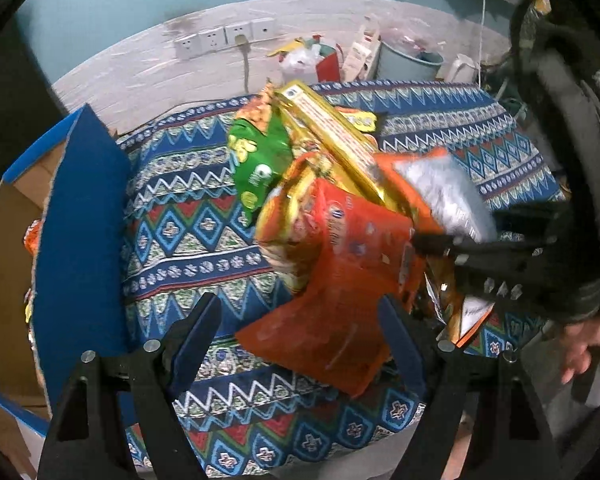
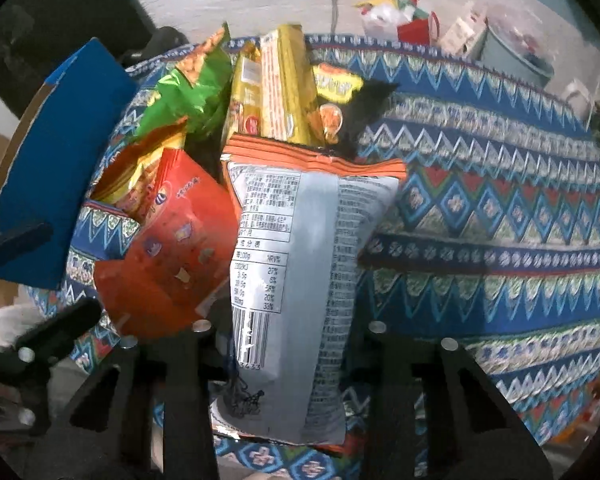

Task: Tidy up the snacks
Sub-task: 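Grasp the red-orange bag with the left tool while the right tool grasps the silver-white bag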

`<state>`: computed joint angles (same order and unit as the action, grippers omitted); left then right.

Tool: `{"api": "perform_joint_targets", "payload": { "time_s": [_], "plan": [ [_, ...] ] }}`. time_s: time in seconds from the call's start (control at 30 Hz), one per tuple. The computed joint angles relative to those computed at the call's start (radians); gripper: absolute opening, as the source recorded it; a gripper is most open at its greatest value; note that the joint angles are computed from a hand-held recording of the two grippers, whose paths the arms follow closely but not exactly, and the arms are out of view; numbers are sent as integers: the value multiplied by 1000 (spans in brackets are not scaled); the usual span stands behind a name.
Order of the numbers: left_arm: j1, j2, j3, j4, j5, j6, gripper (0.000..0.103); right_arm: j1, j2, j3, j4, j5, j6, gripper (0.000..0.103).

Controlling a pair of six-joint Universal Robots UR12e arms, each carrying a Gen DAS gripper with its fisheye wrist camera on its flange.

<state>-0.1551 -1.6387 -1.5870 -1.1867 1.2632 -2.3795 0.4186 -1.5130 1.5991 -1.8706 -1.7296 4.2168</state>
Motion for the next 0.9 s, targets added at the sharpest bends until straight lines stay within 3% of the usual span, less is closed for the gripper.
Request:
{"api": "perform_joint_targets", "payload": {
  "time_s": [0.23,0.73,0.9],
  "plan": [
    [-16,0,-15,-13,5,14,82,-5,-50,18,15,-91,41,35],
    [-73,-23,-38,8,88,48,87,-27,-90,63,-24,-107,78,35],
    [-78,-39,-30,-13,84,37,91,-29,-97,72,-33,-105,79,35]
  ]
}}
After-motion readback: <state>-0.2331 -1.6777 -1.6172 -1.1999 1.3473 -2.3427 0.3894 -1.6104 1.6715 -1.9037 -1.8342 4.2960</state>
